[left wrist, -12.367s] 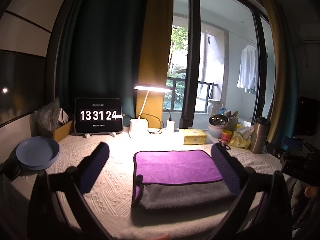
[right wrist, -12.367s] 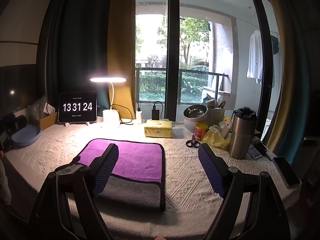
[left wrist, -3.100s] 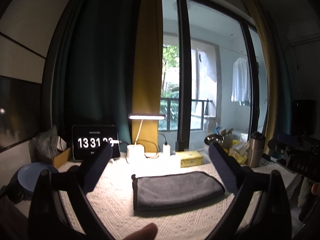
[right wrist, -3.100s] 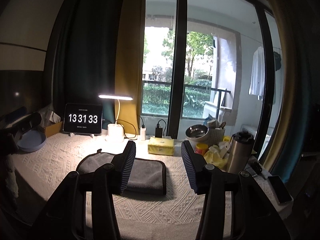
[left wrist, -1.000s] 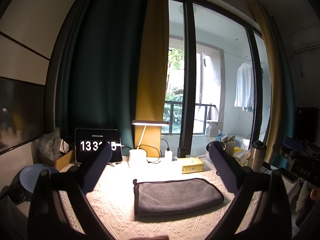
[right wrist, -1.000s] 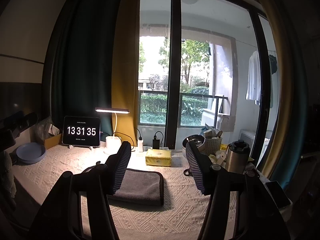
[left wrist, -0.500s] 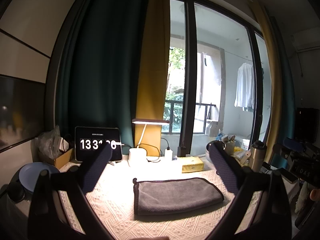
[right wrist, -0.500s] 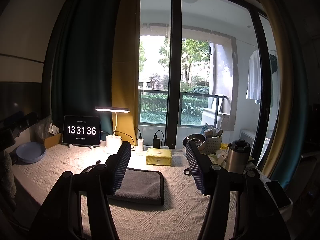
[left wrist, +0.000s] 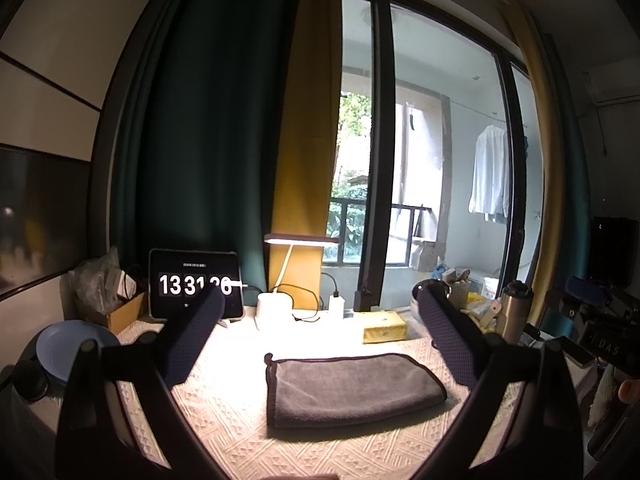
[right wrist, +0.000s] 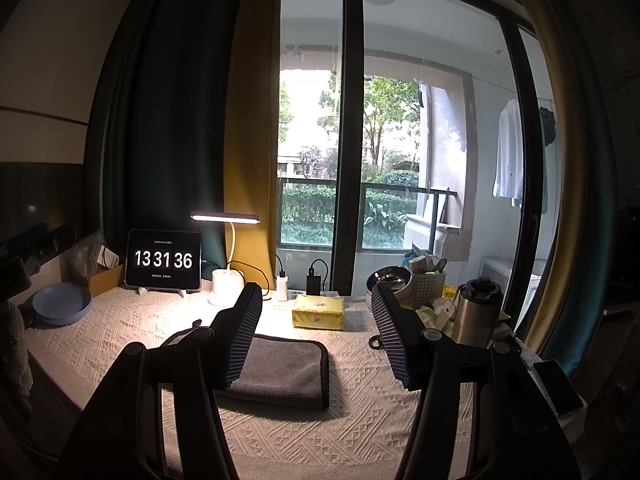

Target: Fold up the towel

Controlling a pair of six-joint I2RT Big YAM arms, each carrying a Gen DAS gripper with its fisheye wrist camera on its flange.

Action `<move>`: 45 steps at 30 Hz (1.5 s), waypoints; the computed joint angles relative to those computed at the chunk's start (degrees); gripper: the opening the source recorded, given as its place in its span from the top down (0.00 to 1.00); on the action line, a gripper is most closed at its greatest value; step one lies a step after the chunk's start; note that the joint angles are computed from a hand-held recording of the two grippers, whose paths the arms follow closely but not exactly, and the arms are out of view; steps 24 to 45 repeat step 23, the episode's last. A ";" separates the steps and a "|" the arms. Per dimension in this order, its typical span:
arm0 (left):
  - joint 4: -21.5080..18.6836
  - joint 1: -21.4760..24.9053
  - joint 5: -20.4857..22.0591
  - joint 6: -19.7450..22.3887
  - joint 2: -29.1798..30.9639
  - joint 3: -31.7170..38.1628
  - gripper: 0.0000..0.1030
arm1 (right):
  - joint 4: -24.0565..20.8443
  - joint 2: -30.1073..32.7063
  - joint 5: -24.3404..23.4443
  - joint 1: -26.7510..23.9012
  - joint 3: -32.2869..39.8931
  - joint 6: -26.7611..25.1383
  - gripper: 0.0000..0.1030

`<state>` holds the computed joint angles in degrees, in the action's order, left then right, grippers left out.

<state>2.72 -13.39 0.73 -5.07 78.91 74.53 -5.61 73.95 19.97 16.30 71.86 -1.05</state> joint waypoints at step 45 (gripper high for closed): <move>-0.42 -0.61 -0.50 -0.55 0.45 -0.46 0.04 | -0.04 -0.21 0.15 0.31 -0.75 0.22 0.42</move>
